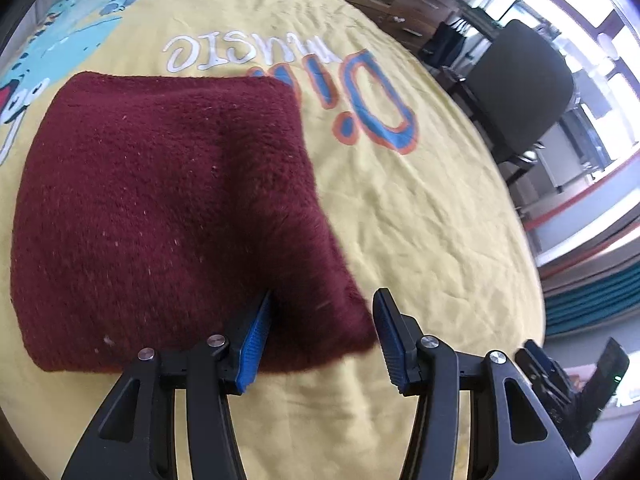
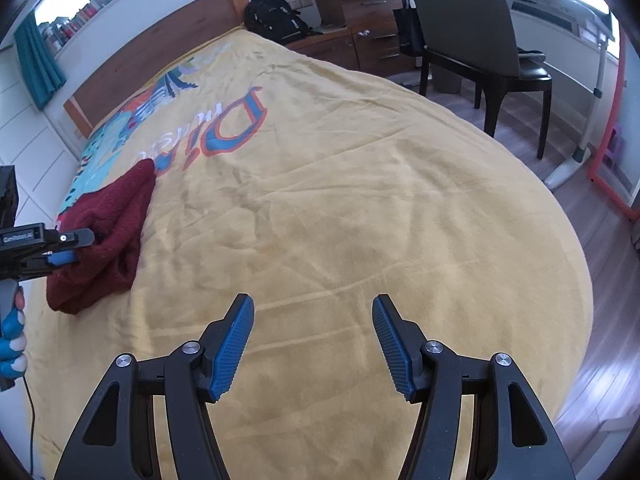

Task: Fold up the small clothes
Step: 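Move both open tools to opposite sides of the folded bundle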

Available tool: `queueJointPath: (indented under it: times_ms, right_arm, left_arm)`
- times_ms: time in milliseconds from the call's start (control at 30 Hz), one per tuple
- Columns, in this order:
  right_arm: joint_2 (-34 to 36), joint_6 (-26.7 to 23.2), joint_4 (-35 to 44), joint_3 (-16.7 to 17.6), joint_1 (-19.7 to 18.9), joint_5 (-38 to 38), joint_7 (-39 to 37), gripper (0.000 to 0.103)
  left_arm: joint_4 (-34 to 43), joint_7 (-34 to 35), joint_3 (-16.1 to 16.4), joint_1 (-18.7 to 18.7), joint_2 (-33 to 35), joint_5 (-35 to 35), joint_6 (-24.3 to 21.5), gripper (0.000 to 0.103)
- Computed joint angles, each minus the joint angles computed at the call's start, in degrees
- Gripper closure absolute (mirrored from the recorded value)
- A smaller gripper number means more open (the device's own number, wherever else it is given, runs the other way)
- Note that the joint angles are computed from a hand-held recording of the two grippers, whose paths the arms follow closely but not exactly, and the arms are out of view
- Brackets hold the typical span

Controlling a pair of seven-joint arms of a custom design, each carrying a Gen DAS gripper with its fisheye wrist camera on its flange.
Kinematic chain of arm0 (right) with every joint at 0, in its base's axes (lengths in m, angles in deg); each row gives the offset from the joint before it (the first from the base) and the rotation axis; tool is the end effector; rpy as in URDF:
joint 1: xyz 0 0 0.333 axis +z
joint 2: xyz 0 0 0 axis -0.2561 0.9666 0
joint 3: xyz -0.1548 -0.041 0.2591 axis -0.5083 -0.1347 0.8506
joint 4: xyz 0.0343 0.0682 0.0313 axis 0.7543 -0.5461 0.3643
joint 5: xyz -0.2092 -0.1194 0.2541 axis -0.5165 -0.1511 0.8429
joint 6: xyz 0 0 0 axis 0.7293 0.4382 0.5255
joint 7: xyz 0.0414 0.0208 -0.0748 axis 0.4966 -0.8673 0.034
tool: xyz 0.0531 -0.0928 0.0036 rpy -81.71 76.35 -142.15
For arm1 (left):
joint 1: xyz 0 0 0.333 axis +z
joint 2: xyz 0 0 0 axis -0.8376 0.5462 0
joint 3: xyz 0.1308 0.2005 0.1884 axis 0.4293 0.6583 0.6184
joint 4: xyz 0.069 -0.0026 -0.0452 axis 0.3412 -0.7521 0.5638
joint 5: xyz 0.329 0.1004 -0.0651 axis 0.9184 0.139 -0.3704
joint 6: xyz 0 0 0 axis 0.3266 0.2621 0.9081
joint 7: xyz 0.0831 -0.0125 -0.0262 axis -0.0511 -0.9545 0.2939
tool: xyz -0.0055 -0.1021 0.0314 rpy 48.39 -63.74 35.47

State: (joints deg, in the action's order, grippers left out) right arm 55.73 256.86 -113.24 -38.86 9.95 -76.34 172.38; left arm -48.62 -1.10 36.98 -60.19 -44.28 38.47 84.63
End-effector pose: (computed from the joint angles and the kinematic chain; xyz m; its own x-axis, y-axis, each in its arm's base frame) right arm 0.5365 0.3246 0.3551 0.1882 -0.9578 -0.2171 -0.8301 -0.0370 -0.5564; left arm 0.5473 -0.0972 0.4028 0.1485 -0.9166 0.3712 -0.8926 -0.2858 -0.3486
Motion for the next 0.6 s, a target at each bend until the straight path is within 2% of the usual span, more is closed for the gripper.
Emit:
queueJointPath:
  times_ms: [67,167,300,467,600]
  right_arm:
    - [-0.9,-0.1,-0.6,-0.4,0.7,-0.4,0.6,0.040]
    - [-2.2,0.1,-1.6,-1.0,1.9,-1.4,1.7,0.040]
    - [-3.9,-0.1,-2.6,-1.0,2.9,-2.5,2.9,0.040]
    - [-5.7,-0.9,-3.6,0.5,4.0,-3.4,3.2,0.040]
    - [-5.3,-1.4,-2.9,3.6,4.2,-1.6,1.4,0.040]
  left_arm:
    - [-0.8,4.0,-0.8,0.8,-1.5,-4.2,-0.4,0.057]
    - [-2.9,7.8,-0.7,0.7,-4.5,-6.7,-1.0,0.057]
    - [-6.2,9.7,0.1,0.1,-8.1,-7.3,-1.0,0.057]
    - [-13.9,11.6,1.5,-0.6,-14.7,-8.6,0.1,0.057]
    - [-20.7,14.8,3.8,-1.0,-20.7,-12.0,0.3,0.057]
